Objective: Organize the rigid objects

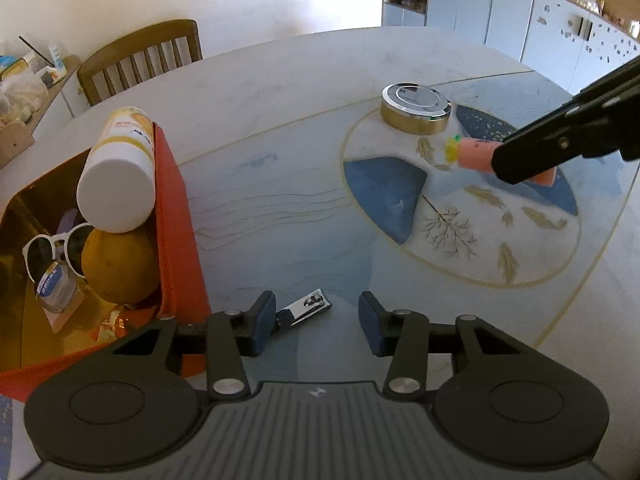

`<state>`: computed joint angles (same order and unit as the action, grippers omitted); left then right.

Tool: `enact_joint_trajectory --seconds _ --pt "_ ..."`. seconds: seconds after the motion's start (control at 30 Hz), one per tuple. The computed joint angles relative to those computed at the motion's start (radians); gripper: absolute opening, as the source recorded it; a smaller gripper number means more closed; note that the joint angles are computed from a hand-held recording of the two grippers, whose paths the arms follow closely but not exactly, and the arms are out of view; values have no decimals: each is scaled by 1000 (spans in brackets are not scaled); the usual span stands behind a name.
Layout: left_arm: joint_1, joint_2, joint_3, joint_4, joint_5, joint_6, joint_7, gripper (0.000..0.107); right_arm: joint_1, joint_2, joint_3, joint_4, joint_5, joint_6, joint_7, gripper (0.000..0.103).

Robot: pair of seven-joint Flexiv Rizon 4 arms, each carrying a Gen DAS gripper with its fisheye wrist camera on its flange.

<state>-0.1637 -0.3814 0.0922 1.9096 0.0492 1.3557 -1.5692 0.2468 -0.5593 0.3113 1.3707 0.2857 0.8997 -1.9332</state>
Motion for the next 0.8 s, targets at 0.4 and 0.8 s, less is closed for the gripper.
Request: enact_joint_trajectory --seconds 0.4,0.8 --pt "-92 16 62 -54 172 -94 -122 4 -36 -25 10 -41 46 -48 -60 15" --pt "-7 39 -32 -19 114 -58 51 8 -39 -15 5 -29 68 -55 -64 15"
